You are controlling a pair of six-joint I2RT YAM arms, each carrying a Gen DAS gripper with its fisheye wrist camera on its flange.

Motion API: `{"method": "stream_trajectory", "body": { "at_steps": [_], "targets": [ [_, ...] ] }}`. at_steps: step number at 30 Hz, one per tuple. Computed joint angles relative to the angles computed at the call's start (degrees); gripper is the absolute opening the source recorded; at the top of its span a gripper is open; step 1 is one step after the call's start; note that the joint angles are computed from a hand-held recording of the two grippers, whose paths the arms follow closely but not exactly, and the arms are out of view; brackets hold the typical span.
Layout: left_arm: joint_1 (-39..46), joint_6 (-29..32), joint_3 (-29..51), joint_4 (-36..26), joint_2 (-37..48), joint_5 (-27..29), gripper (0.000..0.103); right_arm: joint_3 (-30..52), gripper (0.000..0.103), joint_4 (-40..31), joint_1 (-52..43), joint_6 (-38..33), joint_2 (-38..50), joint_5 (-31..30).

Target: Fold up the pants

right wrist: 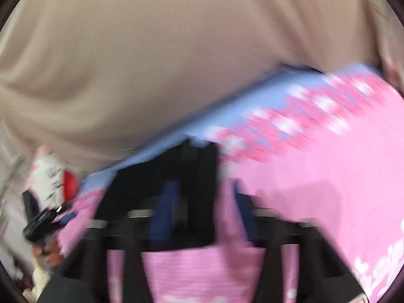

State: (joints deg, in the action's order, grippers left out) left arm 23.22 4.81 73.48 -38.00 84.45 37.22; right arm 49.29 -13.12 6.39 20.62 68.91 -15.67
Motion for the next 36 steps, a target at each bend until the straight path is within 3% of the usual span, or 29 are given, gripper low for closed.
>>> {"method": "stream_trajectory", "body": {
  "at_steps": [3, 5, 8, 10, 11, 12, 13, 15, 17, 19, 22, 23, 25, 27, 31, 34, 35, 36],
  "targets": [
    [-7.41, -4.04, 0.7, 5.34, -3.09, -6.44, 0.096, 9.3, 0.003, 0.68, 8.01, -2.58, 9.4, 3.53],
    [-15.98, -6.16, 1.16, 9.28, -2.26, -18.23, 0.096, 16.66, 0.003, 0.29, 11.34, -4.07, 19.12, 5.41],
    [-26.26, -2.96, 2.2, 15.0, 4.99, -33.21, 0.096, 26.44, 0.003, -0.49, 10.84, -4.27, 33.43, 7.6],
    [-28.84, -2.89, 7.68, 13.28, 14.62, -37.77, 0.096, 29.26, 0.0, -0.12, 8.42, -4.43, 40.46, 8.92],
    [-28.52, -4.89, 10.54, 11.86, 19.27, -38.46, 0.097, 26.93, 0.0, 4.38, 6.07, -2.93, 40.83, 4.69],
    [-27.05, -7.52, 13.52, 9.69, 23.39, -35.05, 0.098, 26.97, 0.0, 4.14, 4.04, 0.43, 41.12, 2.53],
    [-24.69, -10.71, 15.71, 8.41, 25.79, -28.8, 0.098, 27.15, 0.0, 3.4, 3.06, 2.34, 40.98, 2.45],
    [-23.59, -11.52, 16.2, 7.76, 25.08, -27.05, 0.098, 26.67, 0.0, 2.71, 2.74, 3.34, 39.87, 1.93],
    [-24.49, -9.86, 14.85, 8.06, 22.57, -30.22, 0.097, 23.75, 0.007, 4.03, 5.3, 3.32, 35.4, 2.92],
    [-25.6, -8.69, 11.29, 10.87, 18.94, -31.67, 0.097, 23.16, 0.007, 5.21, 8.35, 0.18, 33.45, 3.26],
    [-28.04, -8.05, 10.07, 11.77, 17.56, -35.97, 0.097, 30.76, 0.0, -1.42, 12.38, -5.35, 40.32, 12.71],
    [-28.93, -7.57, 9.57, 11.89, 16.92, -38.44, 0.097, 31.46, 0.0, -0.25, 11.56, -5.88, 42.8, 13.03],
    [-30.32, -6.4, 8.18, 11.88, 15.33, -42.71, 0.097, 29.13, 0.0, 2.92, 8.62, -0.61, 41.98, 8.29],
    [-32.16, -4.76, 5.29, 13.2, 13.09, -47.54, 0.097, 27.5, 0.003, 0.07, 10.4, 3.33, 37.95, 16.65],
    [-31.16, -2.14, 0.53, 13.63, 8.31, -48.25, 0.097, 18.44, 0.007, 3.66, 15.27, 2.21, 29.17, 16.56],
    [-31.22, -2.8, -1.9, 12.8, 5.4, -47.94, 0.097, 14.78, 0.006, 2.79, 20.72, -0.71, 28.35, 24.46],
    [-31.47, -3.06, -2.38, 11.86, 4.04, -48.3, 0.097, 13.68, 0.0, 3.33, 21.51, -1.76, 29.36, 27.14],
    [-31.43, -3.08, -3.15, 11.75, 3.16, -48.43, 0.097, 10.15, 0.0, 8.15, 20.58, -1.98, 29.05, 25.42]
  ]
}}
